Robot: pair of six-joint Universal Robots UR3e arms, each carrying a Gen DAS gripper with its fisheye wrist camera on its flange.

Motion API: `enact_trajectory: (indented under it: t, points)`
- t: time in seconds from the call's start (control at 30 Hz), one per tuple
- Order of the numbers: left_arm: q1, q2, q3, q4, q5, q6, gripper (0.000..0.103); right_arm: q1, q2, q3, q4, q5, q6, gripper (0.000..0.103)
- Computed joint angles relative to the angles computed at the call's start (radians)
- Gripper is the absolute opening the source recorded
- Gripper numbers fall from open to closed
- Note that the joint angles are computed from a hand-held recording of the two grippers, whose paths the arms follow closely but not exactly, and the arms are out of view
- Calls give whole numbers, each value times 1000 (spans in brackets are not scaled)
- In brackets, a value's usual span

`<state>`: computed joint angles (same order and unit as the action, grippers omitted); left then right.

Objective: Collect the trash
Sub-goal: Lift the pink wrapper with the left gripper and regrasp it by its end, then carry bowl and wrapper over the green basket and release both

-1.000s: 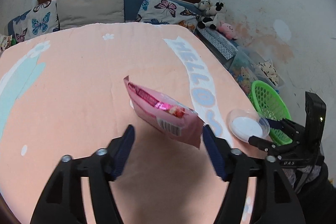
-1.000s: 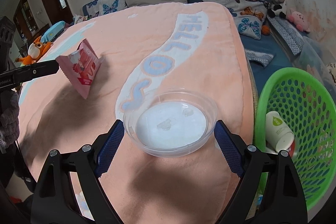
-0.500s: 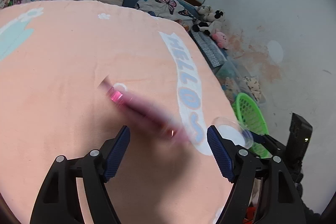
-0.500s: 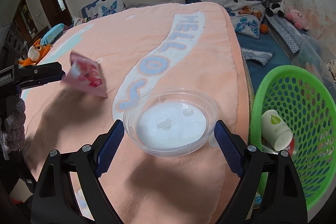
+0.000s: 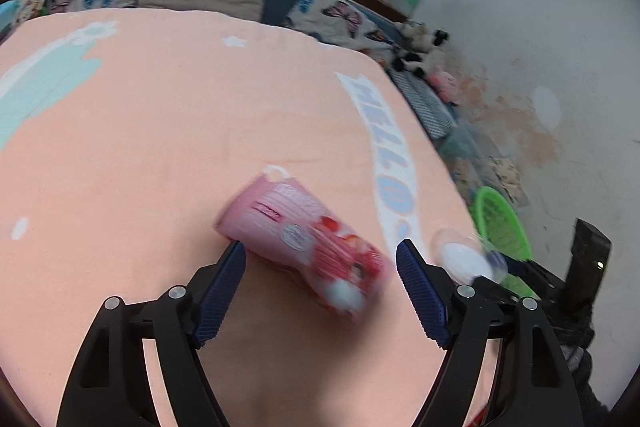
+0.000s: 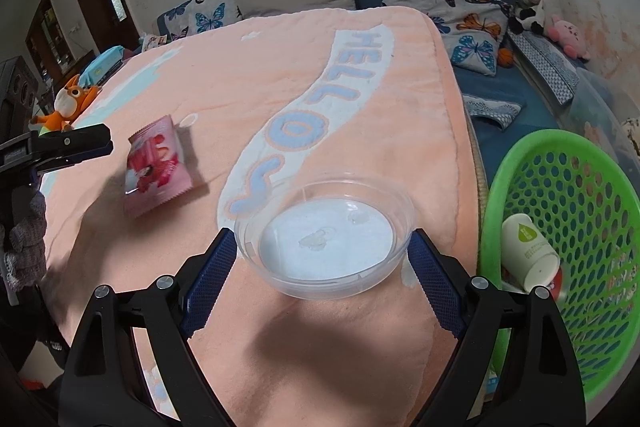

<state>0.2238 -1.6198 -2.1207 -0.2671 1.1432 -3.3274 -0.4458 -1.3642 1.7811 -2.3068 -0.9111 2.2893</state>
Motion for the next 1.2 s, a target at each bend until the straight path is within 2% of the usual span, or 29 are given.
enact_trajectory:
  t: [0.37, 0.43, 0.6, 0.67, 0.87, 1.2]
  points:
    - [103, -144, 36, 10, -123, -108, 73, 9, 13, -3, -3, -6, -2, 86]
    - [101, -168, 48, 16, -130, -120, 67, 10, 15, -3, -4, -8, -1, 86]
    - [105, -197, 54, 21, -165, -126, 34, 17, 23, -4, -10, -12, 3, 88]
    - [108, -196, 47, 31, -175, -131, 26, 25, 31, -7, -20, -20, 10, 88]
    - [87, -152, 66, 22, -171, -133, 14, 48, 63, -31, -45, -32, 39, 93]
    - [7, -95, 182, -62, -153, -102, 11, 96, 106, -50, -101, -76, 66, 93]
